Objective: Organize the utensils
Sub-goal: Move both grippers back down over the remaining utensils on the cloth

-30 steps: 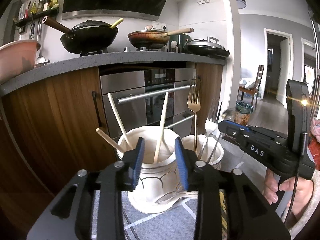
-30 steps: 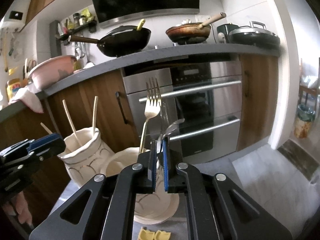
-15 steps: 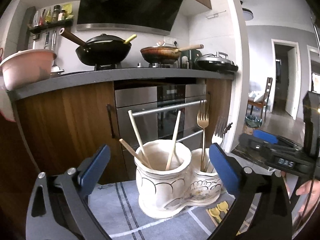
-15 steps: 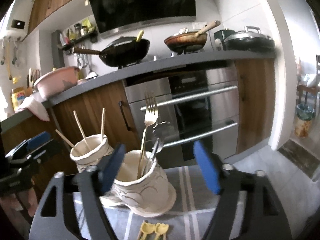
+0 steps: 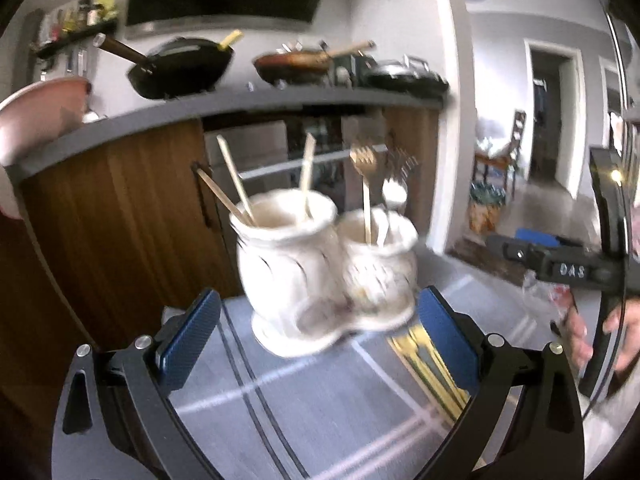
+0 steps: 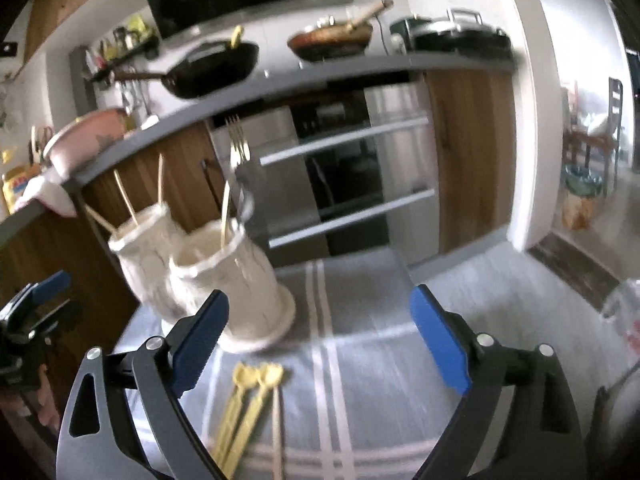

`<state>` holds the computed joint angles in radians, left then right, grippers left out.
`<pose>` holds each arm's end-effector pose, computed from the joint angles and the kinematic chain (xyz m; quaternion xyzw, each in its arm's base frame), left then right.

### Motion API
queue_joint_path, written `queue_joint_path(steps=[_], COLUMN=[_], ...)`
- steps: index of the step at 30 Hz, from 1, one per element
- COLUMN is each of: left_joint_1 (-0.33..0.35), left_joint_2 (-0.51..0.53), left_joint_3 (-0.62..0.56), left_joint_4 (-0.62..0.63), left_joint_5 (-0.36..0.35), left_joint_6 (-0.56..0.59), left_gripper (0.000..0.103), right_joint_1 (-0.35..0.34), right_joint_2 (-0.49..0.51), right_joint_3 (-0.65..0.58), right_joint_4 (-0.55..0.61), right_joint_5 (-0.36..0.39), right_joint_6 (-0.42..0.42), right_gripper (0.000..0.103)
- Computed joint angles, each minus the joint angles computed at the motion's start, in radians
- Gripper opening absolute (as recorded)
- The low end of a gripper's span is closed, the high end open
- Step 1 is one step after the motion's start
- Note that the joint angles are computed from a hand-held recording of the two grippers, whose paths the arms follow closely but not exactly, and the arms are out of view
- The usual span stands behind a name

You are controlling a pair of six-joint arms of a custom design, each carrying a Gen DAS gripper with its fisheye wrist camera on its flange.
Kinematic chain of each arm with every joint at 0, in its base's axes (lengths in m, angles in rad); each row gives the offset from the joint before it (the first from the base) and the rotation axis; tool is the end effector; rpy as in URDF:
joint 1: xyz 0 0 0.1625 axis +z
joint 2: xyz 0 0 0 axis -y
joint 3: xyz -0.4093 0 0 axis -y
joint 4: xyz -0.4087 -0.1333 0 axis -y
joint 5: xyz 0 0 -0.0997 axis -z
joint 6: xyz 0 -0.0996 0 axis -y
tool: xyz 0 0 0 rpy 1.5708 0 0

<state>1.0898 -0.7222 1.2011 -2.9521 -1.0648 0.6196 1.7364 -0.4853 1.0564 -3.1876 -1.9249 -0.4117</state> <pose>-0.2092 -0.7932 0.2690 0.3626 0.7997 -0.4056 0.2540 0.2353 -0.8090 0.1719 0.1585 -0.8426 0.4691 0.2118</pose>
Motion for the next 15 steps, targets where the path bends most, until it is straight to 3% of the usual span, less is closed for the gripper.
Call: queue_joint_path(steps=[6,15], left_joint_1=[-0.005,0.021], left_joint_2=[-0.018,-0.034], left_joint_3=[0.053,0.043], left_joint_4=[0.084,0.213], left_joint_5=[0.042,0.069], left_joint_6=[-0.013,-0.162], left_gripper=[0.098,0.098], right_joint_1=[-0.005,0.013], right_joint_2=[-0.028,-0.014], right_joint_3=[0.060,0.071], right_joint_4=[0.049,0.165], right_joint_5=[-0.027,-0.032], right_joint_6=[0.001,-0.049], right_gripper=[0.092,0.089])
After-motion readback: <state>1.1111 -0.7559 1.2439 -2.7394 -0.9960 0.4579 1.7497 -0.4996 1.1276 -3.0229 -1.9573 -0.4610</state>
